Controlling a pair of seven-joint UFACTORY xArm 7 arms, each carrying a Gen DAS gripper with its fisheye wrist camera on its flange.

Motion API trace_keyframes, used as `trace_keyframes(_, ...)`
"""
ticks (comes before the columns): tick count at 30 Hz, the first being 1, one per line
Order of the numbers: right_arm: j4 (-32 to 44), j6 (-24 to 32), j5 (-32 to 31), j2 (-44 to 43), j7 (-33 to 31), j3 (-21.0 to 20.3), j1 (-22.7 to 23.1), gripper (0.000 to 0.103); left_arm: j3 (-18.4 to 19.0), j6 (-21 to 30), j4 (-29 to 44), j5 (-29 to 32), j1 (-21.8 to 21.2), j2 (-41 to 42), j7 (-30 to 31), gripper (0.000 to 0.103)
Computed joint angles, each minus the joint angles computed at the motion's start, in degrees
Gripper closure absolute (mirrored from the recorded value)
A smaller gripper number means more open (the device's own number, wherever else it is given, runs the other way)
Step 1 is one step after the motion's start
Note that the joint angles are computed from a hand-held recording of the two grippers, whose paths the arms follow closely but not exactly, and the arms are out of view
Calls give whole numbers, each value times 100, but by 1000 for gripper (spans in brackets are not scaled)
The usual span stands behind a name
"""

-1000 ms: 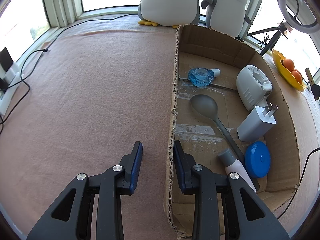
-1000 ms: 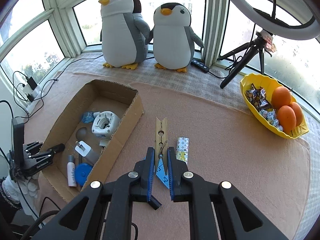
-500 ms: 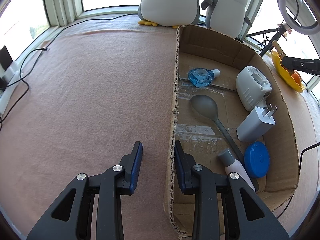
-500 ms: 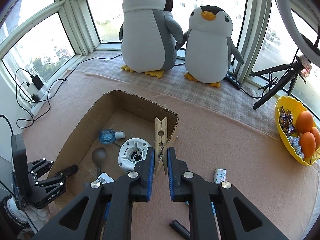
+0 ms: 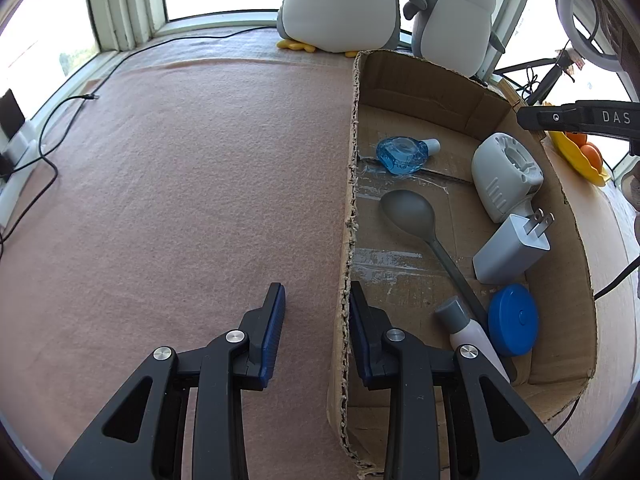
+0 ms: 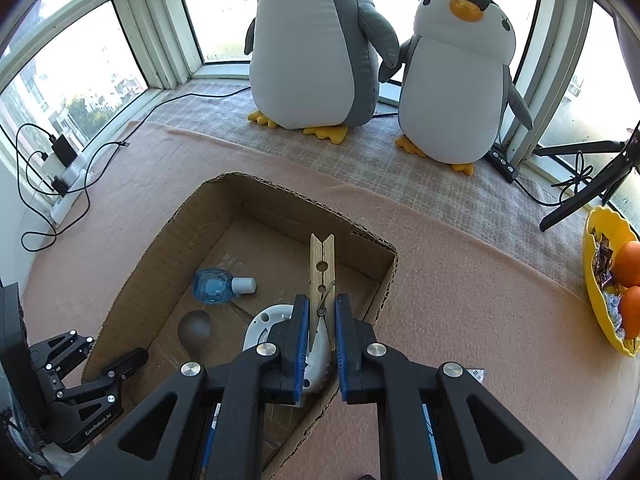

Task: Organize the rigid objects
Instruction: 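Carry the clothespin with the right tool into the box and release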

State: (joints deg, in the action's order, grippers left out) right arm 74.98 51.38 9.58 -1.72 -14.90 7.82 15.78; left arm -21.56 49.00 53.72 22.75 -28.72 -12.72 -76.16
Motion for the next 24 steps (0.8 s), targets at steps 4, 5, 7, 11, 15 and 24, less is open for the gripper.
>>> trace_keyframes(4, 24, -59, -36, 35, -15, 11, 14, 92, 5, -2, -4, -2, -4, -4, 5, 73)
trace_keyframes(5, 13, -86, -16, 28, -35, 11, 17, 92, 5, -2, -4, -2, -4, -4, 5, 73)
trace_keyframes(7, -9, -129, 25, 12, -54, 9, 20, 87, 5, -2, -4, -2, -4, -4, 5, 73)
trace_keyframes(11, -67, -195, 41, -47, -107, 9, 26, 75, 4, -8, -10, 10, -1, 3, 1, 73)
trace_keyframes(15, -100, -220, 119, -115, -115, -16, 13, 66, 4, -9, -11, 16, -3, 6, -5, 73)
trace_keyframes(24, -147, -144, 344, -312, -197, -123, -93, 61, 3, -3, -10, 23, -7, 8, -11, 73)
